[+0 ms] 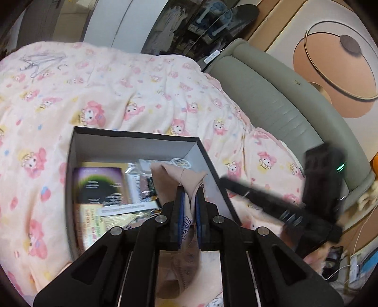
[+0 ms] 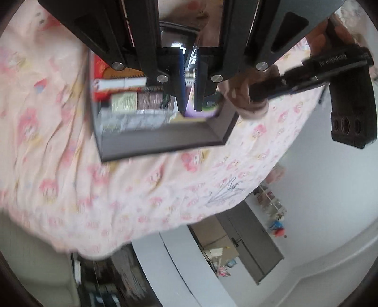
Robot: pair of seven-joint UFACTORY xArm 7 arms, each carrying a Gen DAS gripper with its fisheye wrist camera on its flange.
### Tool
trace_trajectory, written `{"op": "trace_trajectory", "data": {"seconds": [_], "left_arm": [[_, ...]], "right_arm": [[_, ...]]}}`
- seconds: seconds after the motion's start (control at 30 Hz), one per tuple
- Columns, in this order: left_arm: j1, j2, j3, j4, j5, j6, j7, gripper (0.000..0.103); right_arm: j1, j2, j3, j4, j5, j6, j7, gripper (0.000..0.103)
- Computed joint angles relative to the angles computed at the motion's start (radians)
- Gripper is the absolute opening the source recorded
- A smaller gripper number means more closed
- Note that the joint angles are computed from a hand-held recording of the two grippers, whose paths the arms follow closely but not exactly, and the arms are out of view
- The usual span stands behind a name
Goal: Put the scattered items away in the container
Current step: 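Carry the beige pouch with both grippers over the black box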
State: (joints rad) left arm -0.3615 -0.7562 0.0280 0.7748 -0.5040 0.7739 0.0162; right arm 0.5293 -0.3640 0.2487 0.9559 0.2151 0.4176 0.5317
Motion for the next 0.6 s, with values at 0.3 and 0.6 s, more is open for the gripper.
{"op": "trace_trajectory", "data": {"seconds": [0.3,0.6], "left_arm": [[-0.046,0.119,-0.058,0.121,-0.006,-0.124,-0.029,0.007],[-0.058,0.112,-0.035,0.021,-0.034,-0.173,-0.107,0.007]], "right_arm": [[-0.022,-0.074,0.006,-0.089,0.072,-0.151,0.015,0.005],[-0.115,-0.134,0.035,-0.142,-0.089,-0.139,0.204,0.006]]}}
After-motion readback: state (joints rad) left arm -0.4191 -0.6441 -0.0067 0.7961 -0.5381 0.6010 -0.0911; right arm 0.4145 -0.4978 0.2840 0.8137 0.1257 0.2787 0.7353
